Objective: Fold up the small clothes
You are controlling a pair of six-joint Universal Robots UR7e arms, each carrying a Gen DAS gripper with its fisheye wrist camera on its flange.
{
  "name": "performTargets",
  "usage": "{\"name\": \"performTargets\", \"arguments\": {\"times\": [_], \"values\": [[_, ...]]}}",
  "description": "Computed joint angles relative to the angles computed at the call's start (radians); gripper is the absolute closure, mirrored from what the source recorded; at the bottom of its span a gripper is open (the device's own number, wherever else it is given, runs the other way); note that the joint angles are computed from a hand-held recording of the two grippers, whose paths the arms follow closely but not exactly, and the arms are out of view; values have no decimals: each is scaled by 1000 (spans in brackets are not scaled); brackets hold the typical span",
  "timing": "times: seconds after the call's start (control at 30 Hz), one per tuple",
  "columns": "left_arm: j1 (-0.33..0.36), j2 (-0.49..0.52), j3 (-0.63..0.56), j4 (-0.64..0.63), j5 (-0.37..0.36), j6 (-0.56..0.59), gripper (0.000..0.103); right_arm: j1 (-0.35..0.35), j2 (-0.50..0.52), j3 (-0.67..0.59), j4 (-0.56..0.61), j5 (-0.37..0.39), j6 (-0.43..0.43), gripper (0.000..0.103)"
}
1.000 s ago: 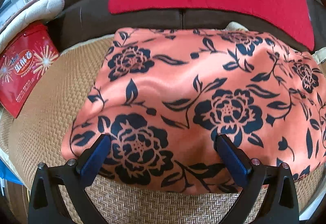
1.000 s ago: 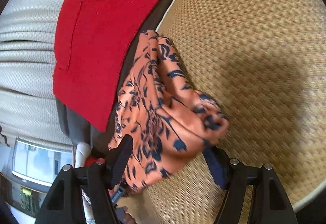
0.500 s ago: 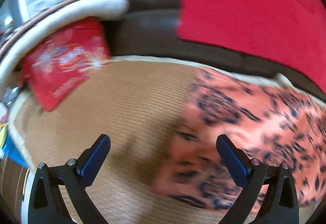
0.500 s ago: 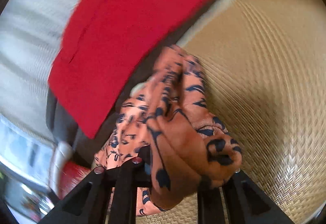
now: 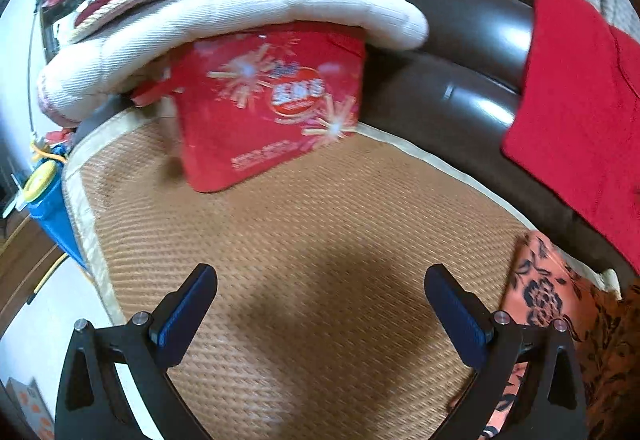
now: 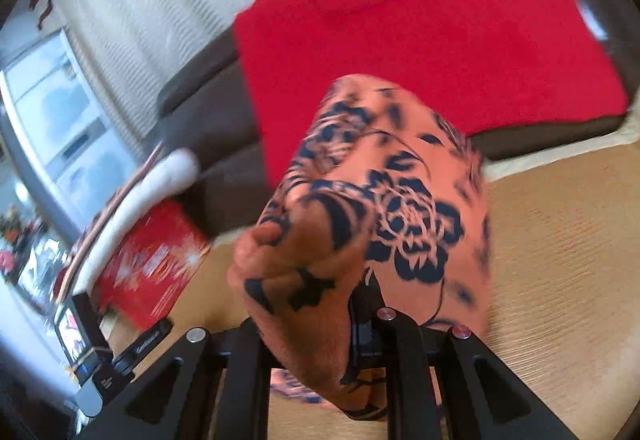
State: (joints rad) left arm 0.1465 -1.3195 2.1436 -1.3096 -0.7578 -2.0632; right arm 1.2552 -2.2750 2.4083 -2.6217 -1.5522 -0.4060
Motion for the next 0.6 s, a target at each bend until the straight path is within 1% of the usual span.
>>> {"name": "performTargets", "arguments": {"times": [0.03,0.07,0.1,0.13,0.17,0.2,0.23,0.27,0.3,0.33,0.37,0.4,0.43,0.47,0.5,0.53,0.57,0.6], "values": [[5,-12,5,3,0,1,0,38,58,16,-11,-22,31,87],[9,-24,11,0,-1,4,0,45,102,16,-1,-23,52,83],[11,-30,13,0,-4,4,0,34,165,17,51,5,98,82],[14,-38,17,0,-6,3,0,24,187,18,102,3,123,80],[10,-45,20,5,-11,0,0,25,251,8,142,-23,162,78],[13,-51,22,3,-8,5,0,24,292,4,154,-51,179,78],[10,-58,25,4,-7,8,0,7,296,22,123,-36,157,78],[9,-64,28,-1,-2,16,0,-6,284,31,114,-12,134,76],[4,-69,31,-8,1,25,0,-20,262,33,131,17,104,74],[0,-72,35,-22,6,36,0,-36,235,21,181,57,68,71],[-3,-75,42,-44,11,53,0,-43,212,10,230,79,52,65],[-2,-78,47,-68,16,74,0,-54,199,-8,287,113,30,56],[-4,-80,57,-109,19,107,0,-74,178,-29,358,155,0,31],[-3,-82,65,-150,20,142,0,-103,149,-46,426,203,-39,21],[-2,-81,73,-196,19,181,0,-139,103,-53,486,257,-84,21],[0,-79,83,-246,15,223,0,-161,75,-66,529,285,-117,21],[0,-78,93,-291,7,254,0,-165,39,-70,566,295,-136,21],[6,-82,110,-360,-4,302,0,-178,10,-80,570,295,-140,21]]}}
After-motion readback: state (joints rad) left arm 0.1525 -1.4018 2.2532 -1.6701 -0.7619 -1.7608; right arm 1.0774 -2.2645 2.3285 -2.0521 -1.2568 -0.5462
